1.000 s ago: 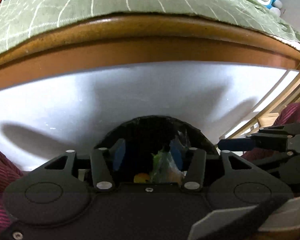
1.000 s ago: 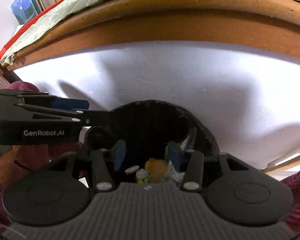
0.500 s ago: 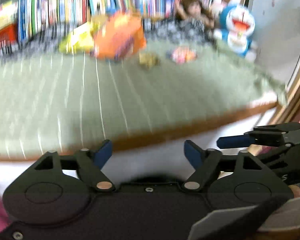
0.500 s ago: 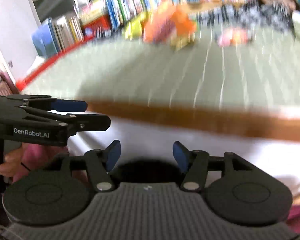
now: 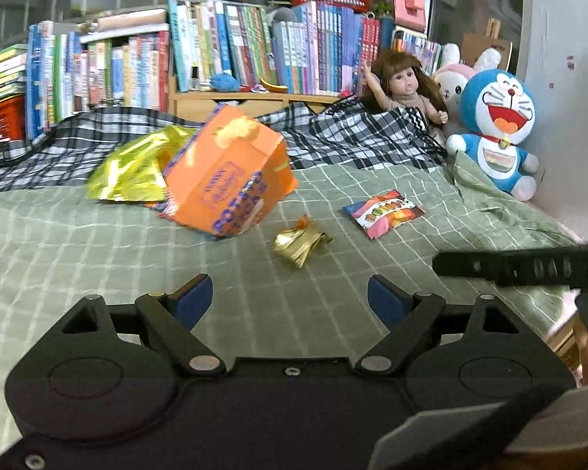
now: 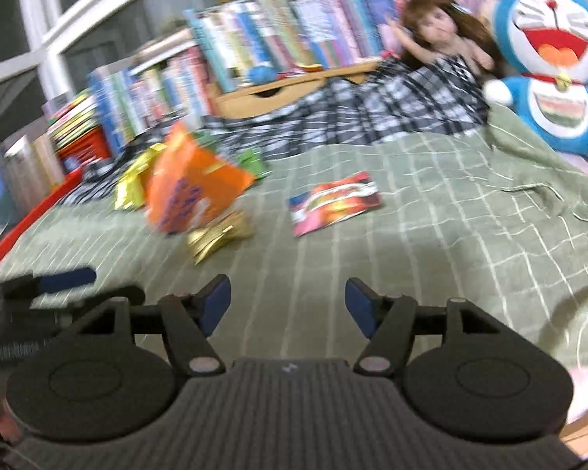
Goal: Collect trash
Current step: 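Grasp the gold wrapper with the left tool while the right tool grasps the colourful candy packet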
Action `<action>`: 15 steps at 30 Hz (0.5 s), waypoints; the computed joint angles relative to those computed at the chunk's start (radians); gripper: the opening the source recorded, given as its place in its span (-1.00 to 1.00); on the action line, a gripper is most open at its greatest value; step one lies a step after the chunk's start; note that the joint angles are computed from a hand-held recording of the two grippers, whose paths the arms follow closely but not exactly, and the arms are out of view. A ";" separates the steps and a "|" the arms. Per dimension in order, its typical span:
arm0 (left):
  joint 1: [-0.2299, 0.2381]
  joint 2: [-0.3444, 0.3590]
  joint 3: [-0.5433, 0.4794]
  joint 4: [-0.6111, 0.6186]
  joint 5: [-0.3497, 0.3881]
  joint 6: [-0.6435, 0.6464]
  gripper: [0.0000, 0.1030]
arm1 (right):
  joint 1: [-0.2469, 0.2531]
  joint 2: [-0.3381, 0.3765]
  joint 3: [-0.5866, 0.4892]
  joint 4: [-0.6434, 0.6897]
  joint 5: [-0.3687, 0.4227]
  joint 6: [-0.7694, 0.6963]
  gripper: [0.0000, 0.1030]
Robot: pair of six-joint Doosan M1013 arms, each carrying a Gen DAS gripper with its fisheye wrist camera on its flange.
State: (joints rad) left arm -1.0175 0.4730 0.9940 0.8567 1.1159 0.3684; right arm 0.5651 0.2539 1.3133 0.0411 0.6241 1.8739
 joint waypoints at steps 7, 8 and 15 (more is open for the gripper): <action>0.047 0.104 -0.143 -0.034 0.014 0.131 0.66 | -0.038 0.096 -0.147 0.042 0.110 0.019 0.56; 0.052 0.116 -0.160 -0.038 0.017 0.145 0.65 | -0.039 0.112 -0.171 0.037 0.134 0.033 0.57; 0.081 0.181 -0.245 -0.085 0.032 0.198 0.59 | -0.048 0.207 -0.318 0.035 0.279 0.099 0.57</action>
